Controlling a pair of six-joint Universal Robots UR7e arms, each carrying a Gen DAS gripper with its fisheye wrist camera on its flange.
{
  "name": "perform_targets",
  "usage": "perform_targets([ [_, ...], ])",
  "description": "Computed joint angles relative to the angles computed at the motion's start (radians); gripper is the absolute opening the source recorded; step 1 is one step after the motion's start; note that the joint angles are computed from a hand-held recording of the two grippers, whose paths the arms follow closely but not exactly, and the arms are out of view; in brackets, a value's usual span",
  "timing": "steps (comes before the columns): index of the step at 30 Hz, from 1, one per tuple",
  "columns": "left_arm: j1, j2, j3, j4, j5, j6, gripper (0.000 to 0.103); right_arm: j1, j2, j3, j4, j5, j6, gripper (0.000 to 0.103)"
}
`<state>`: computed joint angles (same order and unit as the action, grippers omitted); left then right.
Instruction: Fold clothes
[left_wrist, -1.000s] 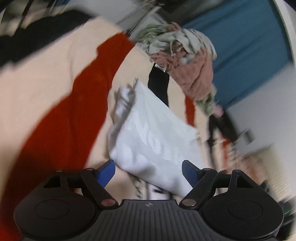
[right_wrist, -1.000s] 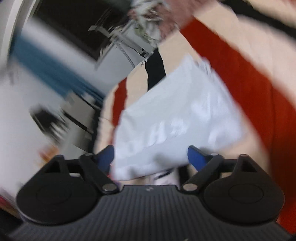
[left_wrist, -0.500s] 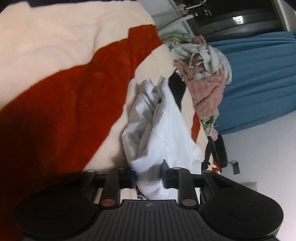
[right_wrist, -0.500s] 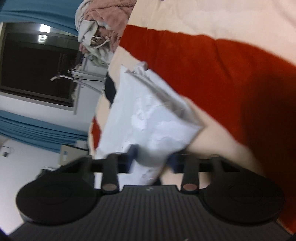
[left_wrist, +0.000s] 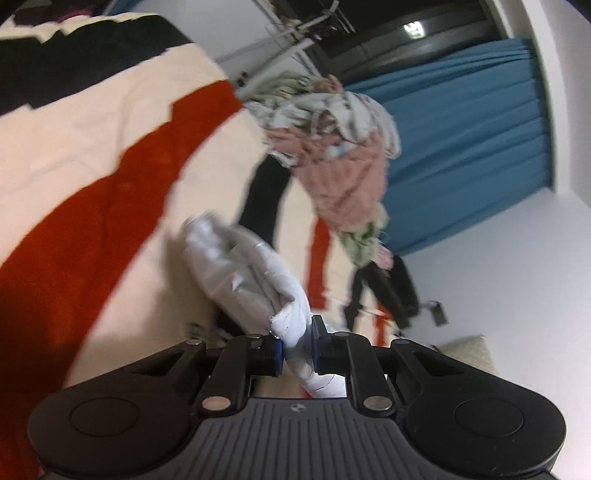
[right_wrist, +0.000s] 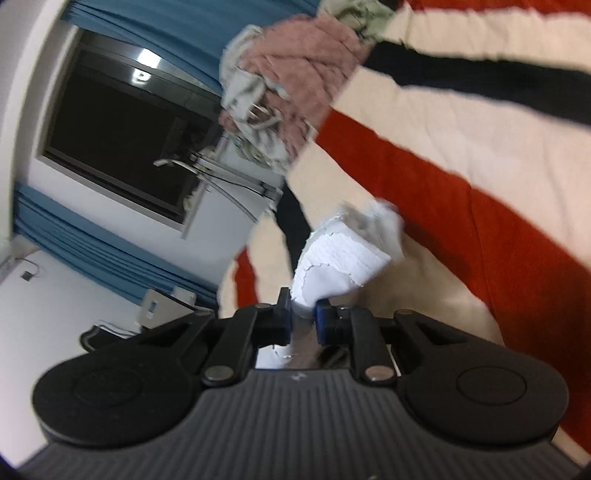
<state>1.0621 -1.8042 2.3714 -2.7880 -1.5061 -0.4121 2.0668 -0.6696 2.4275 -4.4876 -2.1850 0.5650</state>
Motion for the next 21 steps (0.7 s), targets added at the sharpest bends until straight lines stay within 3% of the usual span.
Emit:
perform_targets([
  [4, -0.105, -0.073, -0.048, 0.184, -0.043, -0.093, 0.015, 0.129, -0.185, 0.08, 0.15, -0.096, 0.106, 0.016],
  [8, -0.179, 0.0, -0.119, 0.328, -0.083, -0.144, 0.015, 0.188, -0.35, 0.137, 0.283, -0.186, 0.144, 0.016],
  [12, -0.217, 0.209, -0.217, 0.33, -0.083, -0.134, 0.015, 0.098, -0.467, 0.168, 0.31, -0.171, 0.103, 0.016],
  [16, -0.234, 0.494, -0.393, 0.256, -0.06, -0.076, 0.015, -0.111, -0.589, 0.131, 0.385, -0.067, -0.002, 0.016],
  [19, -0.237, 0.7, -0.566, 0.179, -0.085, 0.017, 0.015, -0.231, -0.628, 0.045, 0.367, 0.012, -0.148, 0.015],
  [21, -0.246, 0.806, -0.667, 0.142, -0.081, 0.1, 0.015, -0.275, -0.614, -0.031, 0.312, 0.047, -0.256, 0.015],
])
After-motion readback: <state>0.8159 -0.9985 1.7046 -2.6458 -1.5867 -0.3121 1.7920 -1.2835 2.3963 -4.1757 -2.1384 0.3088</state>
